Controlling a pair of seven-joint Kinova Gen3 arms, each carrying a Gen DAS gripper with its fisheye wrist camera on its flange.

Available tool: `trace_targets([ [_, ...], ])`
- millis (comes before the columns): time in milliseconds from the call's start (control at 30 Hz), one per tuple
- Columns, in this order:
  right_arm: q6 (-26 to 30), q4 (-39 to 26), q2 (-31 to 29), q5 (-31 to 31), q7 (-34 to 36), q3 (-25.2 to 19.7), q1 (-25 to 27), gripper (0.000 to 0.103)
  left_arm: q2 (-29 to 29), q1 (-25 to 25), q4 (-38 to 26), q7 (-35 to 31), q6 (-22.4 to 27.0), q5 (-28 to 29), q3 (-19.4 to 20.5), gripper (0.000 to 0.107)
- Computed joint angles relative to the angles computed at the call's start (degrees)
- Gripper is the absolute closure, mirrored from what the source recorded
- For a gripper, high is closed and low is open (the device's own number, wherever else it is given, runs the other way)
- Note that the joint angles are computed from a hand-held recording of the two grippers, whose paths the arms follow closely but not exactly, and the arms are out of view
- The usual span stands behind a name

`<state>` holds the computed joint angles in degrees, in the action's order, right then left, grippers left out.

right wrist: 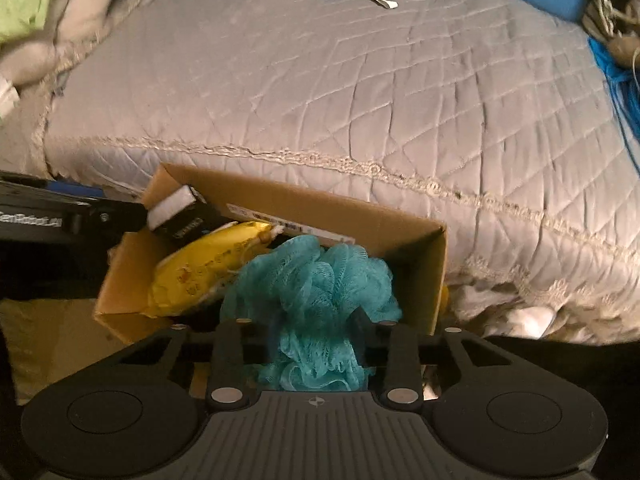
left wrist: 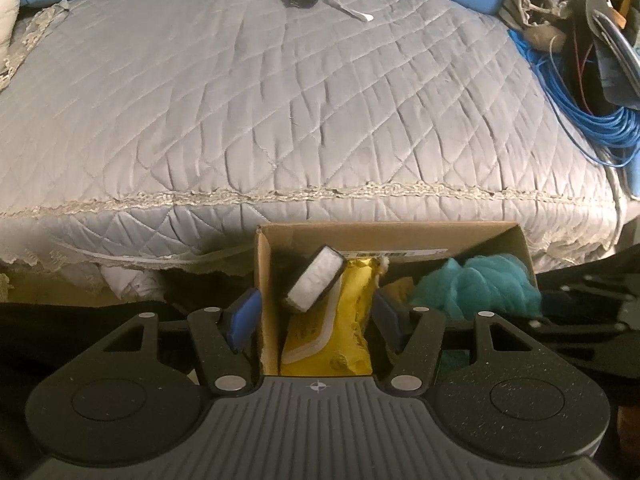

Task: Organize soft objects
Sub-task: 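Open the left tool to drop the black box in while the right tool releases the loofah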

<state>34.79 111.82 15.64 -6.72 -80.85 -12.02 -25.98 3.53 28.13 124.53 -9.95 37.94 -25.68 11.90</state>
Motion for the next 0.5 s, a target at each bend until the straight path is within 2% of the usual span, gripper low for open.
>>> trace_targets([
  [233, 2.1, -3.9, 5.2, 4.9, -5.2, 2.6, -3.2, 0.068, 0.8, 0.3, -0.4, 0.0, 0.1, 0.0, -0.2, 0.048],
  [300, 1.8, -3.7, 5.2, 4.3, -4.8, 1.8, -1.7, 0.065, 0.8, 0.3, -0.5, 0.2, 0.0, 0.0, -0.4, 0.048],
  [400, -0.3, -2.5, 3.5, 1.8, -2.9, 0.6, 0.9, 0.052, 0.8, 0.3, -0.4, 0.1, -0.4, 0.0, -0.5, 0.048],
  [467, -1.3, -2.1, 2.8, -1.1, -0.8, -0.5, 3.1, 0.028, 1.0, 0.4, -0.6, 0.0, -0.4, -0.1, -0.5, 0.048],
  [500, -2.4, -1.5, 2.2, -3.4, 1.2, -1.4, 4.9, 0.022, 1.0, 0.4, -0.7, -0.1, -0.3, -0.2, -0.5, 0.048],
])
